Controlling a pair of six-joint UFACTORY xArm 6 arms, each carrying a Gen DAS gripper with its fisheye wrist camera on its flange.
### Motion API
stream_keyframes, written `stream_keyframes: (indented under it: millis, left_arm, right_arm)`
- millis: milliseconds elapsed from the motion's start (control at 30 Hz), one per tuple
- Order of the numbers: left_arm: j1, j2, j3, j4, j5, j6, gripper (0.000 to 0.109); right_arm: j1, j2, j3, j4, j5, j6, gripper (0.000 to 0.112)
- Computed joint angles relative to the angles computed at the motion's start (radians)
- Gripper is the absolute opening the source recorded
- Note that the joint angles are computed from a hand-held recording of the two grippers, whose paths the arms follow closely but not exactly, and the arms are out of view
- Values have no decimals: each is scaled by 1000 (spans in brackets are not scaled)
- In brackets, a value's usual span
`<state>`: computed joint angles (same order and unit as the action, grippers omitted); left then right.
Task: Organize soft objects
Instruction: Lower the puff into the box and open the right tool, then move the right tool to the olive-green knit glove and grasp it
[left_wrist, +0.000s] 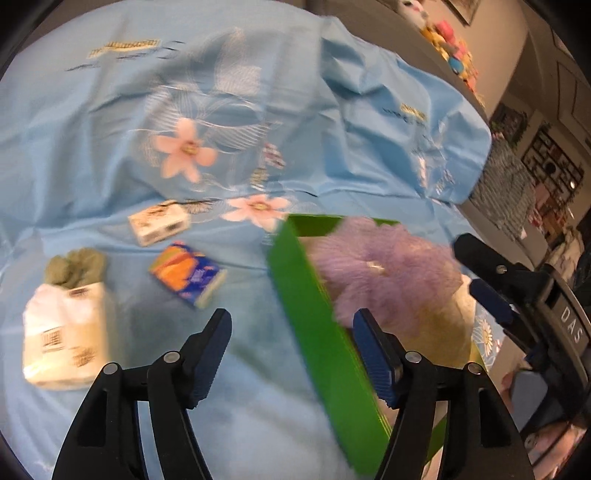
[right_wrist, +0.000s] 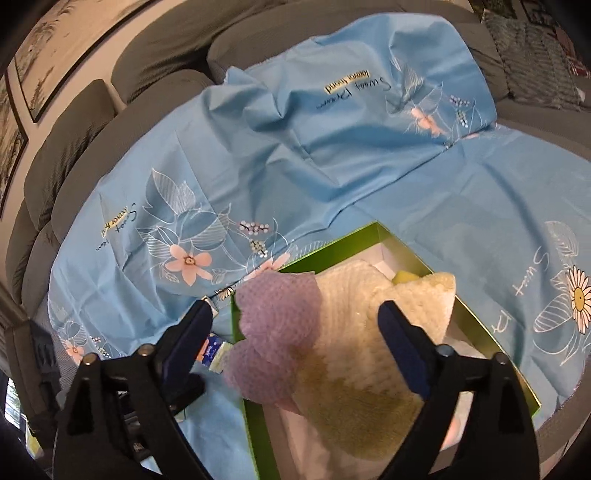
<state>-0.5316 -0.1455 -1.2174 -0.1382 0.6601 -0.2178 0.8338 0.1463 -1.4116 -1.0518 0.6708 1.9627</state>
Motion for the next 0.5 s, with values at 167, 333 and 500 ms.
stream_keyframes:
  millis: [167,333,500]
  left_arm:
    - [87,-124,111,-19,3,-4,69]
    - [206,-218,172,21,54,-7,69]
    - [354,-263,193,41,75,-14,69]
  right_arm:
    - [35,8,-33,-25,33,-7,94]
    - [66,27,-77,-52,25,-20,102]
    - [84,116,-205,32,-4,-163,102]
